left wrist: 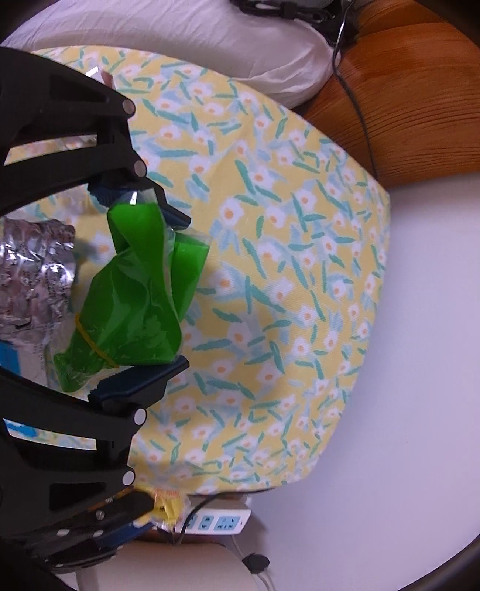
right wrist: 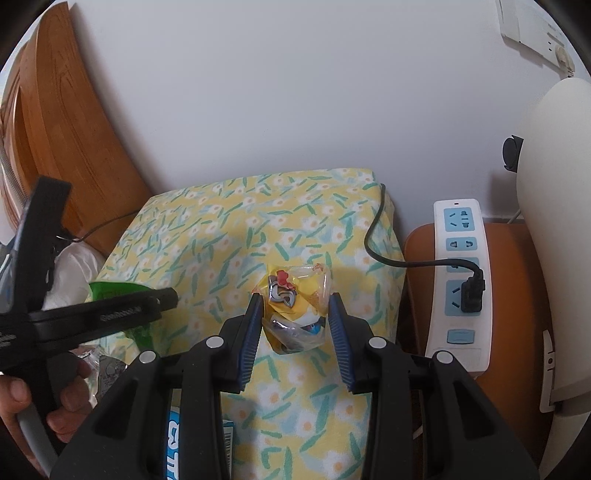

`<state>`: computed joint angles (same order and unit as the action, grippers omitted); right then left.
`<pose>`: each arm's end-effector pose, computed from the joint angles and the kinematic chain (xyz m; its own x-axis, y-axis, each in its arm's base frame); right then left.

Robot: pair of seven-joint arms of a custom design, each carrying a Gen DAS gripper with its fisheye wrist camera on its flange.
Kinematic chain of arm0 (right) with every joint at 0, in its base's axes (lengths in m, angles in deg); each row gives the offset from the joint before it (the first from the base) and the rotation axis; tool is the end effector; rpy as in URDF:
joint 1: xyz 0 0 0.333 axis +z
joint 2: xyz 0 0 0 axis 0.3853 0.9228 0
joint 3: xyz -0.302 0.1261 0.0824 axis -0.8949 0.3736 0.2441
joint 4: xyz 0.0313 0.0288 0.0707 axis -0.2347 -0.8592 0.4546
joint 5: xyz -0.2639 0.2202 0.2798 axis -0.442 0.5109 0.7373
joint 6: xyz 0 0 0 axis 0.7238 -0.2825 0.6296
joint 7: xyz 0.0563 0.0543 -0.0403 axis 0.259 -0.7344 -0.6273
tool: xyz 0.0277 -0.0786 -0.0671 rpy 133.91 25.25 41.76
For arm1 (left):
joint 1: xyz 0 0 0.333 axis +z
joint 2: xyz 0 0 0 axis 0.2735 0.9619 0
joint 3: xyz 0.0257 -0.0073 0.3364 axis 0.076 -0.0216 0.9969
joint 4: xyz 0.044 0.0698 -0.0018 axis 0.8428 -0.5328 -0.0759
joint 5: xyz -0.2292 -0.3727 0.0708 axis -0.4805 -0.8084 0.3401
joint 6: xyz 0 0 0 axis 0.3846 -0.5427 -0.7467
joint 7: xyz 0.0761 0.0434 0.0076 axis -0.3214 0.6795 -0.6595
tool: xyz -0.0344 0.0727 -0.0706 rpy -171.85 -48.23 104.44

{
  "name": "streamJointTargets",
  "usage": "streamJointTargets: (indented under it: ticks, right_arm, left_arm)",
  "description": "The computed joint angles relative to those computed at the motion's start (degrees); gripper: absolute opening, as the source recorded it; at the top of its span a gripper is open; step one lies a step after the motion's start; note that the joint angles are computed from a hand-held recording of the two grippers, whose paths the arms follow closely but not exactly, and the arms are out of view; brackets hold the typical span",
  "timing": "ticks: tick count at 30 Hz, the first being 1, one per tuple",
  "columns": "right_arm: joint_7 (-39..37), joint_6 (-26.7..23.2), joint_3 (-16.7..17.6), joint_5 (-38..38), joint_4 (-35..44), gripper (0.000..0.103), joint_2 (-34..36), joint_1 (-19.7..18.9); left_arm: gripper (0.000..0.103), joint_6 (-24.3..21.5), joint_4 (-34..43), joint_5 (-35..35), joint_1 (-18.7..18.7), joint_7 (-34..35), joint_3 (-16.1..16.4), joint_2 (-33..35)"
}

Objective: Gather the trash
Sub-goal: 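Lower both held items over the green wastebasket and open both grippers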

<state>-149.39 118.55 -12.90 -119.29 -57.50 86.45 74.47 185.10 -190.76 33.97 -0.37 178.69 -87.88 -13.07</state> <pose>0.3344 0.5802 0.5071 -0.5966 -0.7662 -0.2386 -0.4571 0.5689 -0.6837 0.5043 -0.3087 0.5331 -0.5980 -0.7945 0.1057 -0.7578 0.5175 -0.3974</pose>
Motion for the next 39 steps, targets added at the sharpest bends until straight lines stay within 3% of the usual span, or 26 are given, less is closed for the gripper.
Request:
streamJointTargets:
  ticks: [11,19,26,34,39]
  right_arm:
    - [-6.4,-3.7,-0.8,-0.6,9.6,0.037,4.4,2.6]
    - [-13.3,-7.5,-2.7,-1.8,23.0,0.037,11.3,9.0]
    - [-17.3,-7.1,-4.8,1.0,32.6,0.038,18.1,15.3]
    - [-21.7,-3.0,-6.5,7.6,42.4,0.038,26.6,21.1]
    - [-23.3,3.9,-6.7,13.7,43.2,0.038,29.8,22.3]
  left_arm:
    - [0.067,-1.5,-8.2,-11.0,0.8,13.7,6.2,-16.7]
    - [0.067,-7.4,-16.4,-11.9,4.2,21.7,10.6,-28.3]
    - [0.067,-11.1,-24.5,-12.2,7.3,30.2,14.1,-38.2]
    - [0.067,-19.2,-31.7,-11.9,12.2,39.8,19.0,-46.9]
    - [0.067,-22.8,-35.1,-11.4,16.1,45.1,20.3,-50.5]
